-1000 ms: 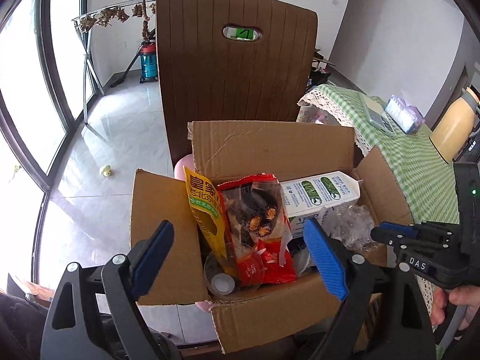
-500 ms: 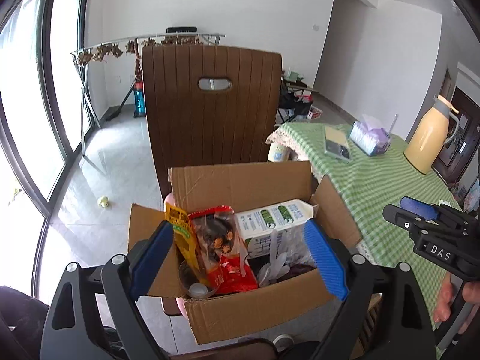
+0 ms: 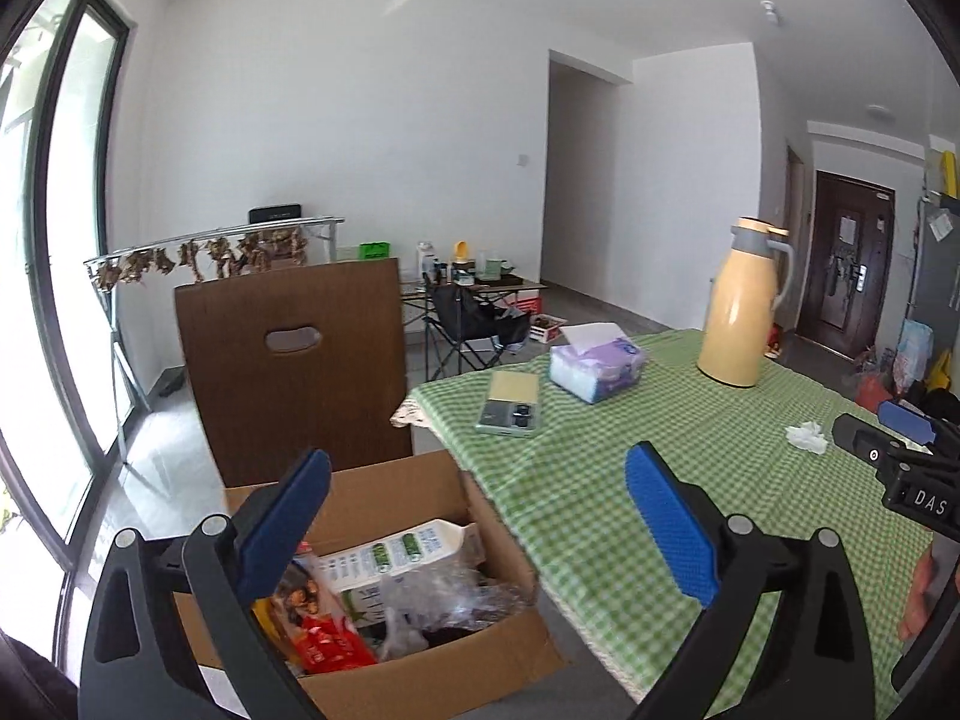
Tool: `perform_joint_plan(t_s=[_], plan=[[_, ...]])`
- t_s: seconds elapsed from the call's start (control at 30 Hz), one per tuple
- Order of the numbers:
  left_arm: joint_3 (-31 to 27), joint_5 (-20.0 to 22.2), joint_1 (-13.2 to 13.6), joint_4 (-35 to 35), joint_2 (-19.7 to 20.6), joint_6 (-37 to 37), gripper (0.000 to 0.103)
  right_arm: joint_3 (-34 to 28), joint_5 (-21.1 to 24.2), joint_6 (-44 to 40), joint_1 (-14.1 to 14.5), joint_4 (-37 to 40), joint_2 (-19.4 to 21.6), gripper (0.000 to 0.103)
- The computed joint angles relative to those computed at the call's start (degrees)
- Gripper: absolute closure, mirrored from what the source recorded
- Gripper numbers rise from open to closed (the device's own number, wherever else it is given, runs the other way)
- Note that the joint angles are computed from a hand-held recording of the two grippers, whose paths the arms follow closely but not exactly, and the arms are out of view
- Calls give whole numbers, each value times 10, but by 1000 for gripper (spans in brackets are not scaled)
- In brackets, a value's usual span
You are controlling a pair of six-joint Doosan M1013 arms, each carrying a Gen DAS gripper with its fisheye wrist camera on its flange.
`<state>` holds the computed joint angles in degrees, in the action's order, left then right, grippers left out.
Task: Collect trash
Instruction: 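Move both tools back from the box to the table, then grasp the white tissue with the left tool while the right tool grasps the clear plastic container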
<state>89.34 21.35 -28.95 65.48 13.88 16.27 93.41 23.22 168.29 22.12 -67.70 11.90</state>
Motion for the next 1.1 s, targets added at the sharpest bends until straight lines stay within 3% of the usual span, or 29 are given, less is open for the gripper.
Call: perform_joint_plan(t_s=[0.17, 0.33, 0.47, 0.6, 0.93, 1.03, 1.1], plan=[[-52, -49, -39, -115, 37, 144, 7, 68, 72, 84, -42, -31, -54, 19], [-114, -59, -73, -382, 81, 424, 7, 123, 138, 93, -85, -1, -102, 18], [-150, -47, -96, -502, 111, 565, 7, 160, 163, 119, -115, 11, -133, 18], [-181, -29, -112, -525, 137, 607, 7, 174, 162, 131, -145, 24, -145, 18], [-273, 25, -115, -599, 200, 681, 7, 158, 130, 107, -191, 30, -123, 18], [-331, 76, -106, -702, 240, 786, 7, 149, 119, 88, -204, 21, -112, 17], [-388, 130, -103, -722, 275, 798, 7, 143, 102, 81, -218, 19, -106, 14]])
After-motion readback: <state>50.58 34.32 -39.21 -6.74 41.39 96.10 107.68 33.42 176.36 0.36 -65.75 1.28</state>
